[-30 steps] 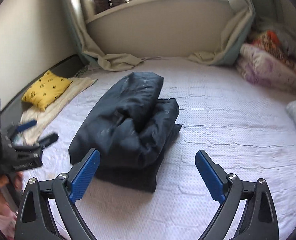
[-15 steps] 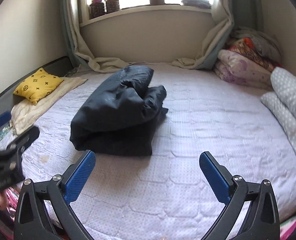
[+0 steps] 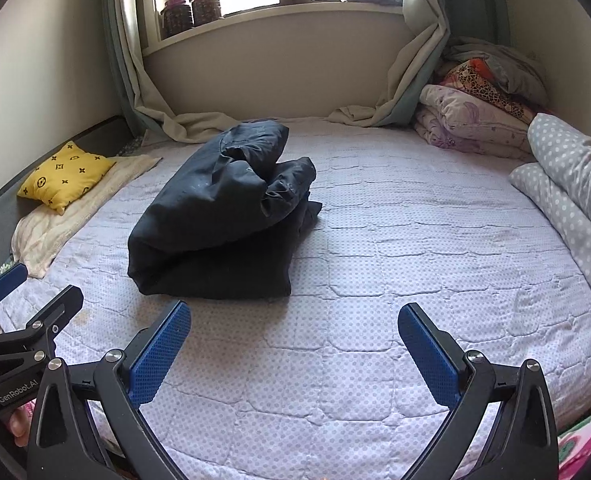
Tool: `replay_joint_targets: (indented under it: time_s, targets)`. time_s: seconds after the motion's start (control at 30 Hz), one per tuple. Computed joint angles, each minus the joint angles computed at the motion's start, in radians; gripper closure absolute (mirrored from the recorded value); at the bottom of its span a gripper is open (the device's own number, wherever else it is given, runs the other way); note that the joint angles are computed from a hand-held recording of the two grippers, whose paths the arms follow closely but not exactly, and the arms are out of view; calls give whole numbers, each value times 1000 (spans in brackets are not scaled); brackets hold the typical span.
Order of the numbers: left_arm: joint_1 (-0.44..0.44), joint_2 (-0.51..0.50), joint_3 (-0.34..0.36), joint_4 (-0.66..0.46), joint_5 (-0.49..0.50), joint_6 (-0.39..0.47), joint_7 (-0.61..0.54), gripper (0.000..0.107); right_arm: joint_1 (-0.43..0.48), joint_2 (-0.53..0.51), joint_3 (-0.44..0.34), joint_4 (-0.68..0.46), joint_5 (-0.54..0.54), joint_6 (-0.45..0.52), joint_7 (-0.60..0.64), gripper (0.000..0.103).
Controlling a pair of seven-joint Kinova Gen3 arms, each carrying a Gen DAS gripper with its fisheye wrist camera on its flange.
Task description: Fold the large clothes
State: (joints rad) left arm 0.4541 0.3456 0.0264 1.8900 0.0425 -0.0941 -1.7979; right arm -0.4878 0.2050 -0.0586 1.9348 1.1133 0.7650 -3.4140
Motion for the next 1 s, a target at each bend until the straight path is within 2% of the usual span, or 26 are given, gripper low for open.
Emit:
replay_joint_targets:
  time_s: [0.13,0.47,0.77,1.0]
  targets:
    - [-17,6,17,-8,-3,10,7,4,6,-3,2,7,-2,-18,2,0]
    - [11,3,-11,10,1,-23,-9,4,11,-10,2,20,6,-25,-11,0]
    - [-8,1,11,11,5,-21,-17,4,21,-16,0,27,2,-40,-10,0]
    - [13,-2,-11,13,22,-20,-24,4,23,-18,0,32,3,-48,-15,0]
